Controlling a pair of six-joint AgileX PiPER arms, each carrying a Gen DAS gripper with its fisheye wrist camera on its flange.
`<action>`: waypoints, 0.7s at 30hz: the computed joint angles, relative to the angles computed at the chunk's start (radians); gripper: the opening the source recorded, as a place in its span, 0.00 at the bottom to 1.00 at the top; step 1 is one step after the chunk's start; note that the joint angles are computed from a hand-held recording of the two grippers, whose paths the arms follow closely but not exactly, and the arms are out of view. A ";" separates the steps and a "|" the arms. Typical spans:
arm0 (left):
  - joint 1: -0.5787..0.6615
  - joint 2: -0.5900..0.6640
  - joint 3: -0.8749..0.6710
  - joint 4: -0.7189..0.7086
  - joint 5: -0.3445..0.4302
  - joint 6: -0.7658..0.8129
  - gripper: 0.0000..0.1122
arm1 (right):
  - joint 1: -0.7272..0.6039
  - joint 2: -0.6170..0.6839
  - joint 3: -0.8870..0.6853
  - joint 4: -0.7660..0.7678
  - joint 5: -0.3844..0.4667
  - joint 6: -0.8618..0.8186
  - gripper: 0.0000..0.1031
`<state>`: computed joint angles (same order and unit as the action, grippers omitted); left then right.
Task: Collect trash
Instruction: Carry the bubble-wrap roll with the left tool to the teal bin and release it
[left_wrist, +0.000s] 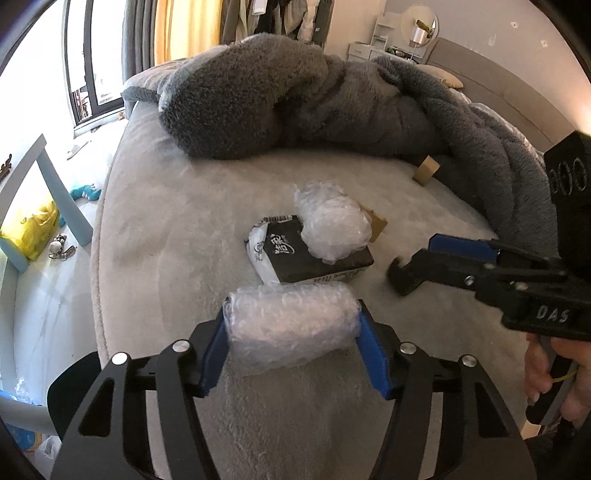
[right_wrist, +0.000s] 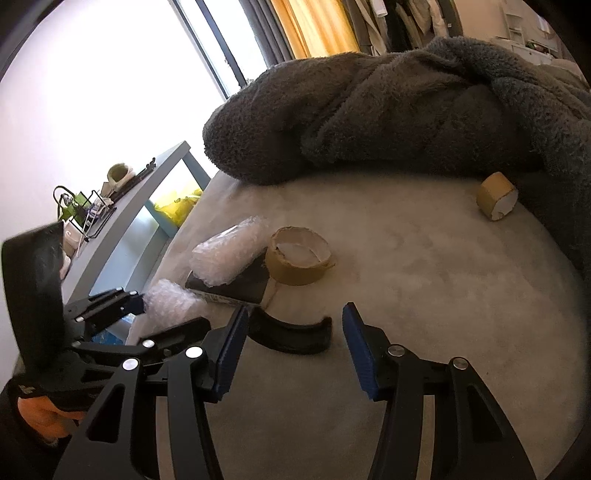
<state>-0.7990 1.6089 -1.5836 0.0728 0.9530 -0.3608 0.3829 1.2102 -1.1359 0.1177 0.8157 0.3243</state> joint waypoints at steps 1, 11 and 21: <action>0.001 -0.008 0.003 -0.002 -0.001 0.001 0.58 | 0.012 0.005 -0.004 -0.020 0.005 0.017 0.52; 0.029 -0.090 0.059 -0.037 0.005 0.042 0.58 | 0.077 0.047 -0.014 -0.062 -0.016 0.113 0.66; 0.074 -0.174 0.122 -0.056 0.013 0.078 0.58 | 0.203 0.102 -0.074 -0.333 0.079 0.360 0.48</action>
<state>-0.7248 1.4346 -1.4617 0.0167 0.9661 -0.2826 0.5856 1.3125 -1.2102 -0.2155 0.8943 0.6847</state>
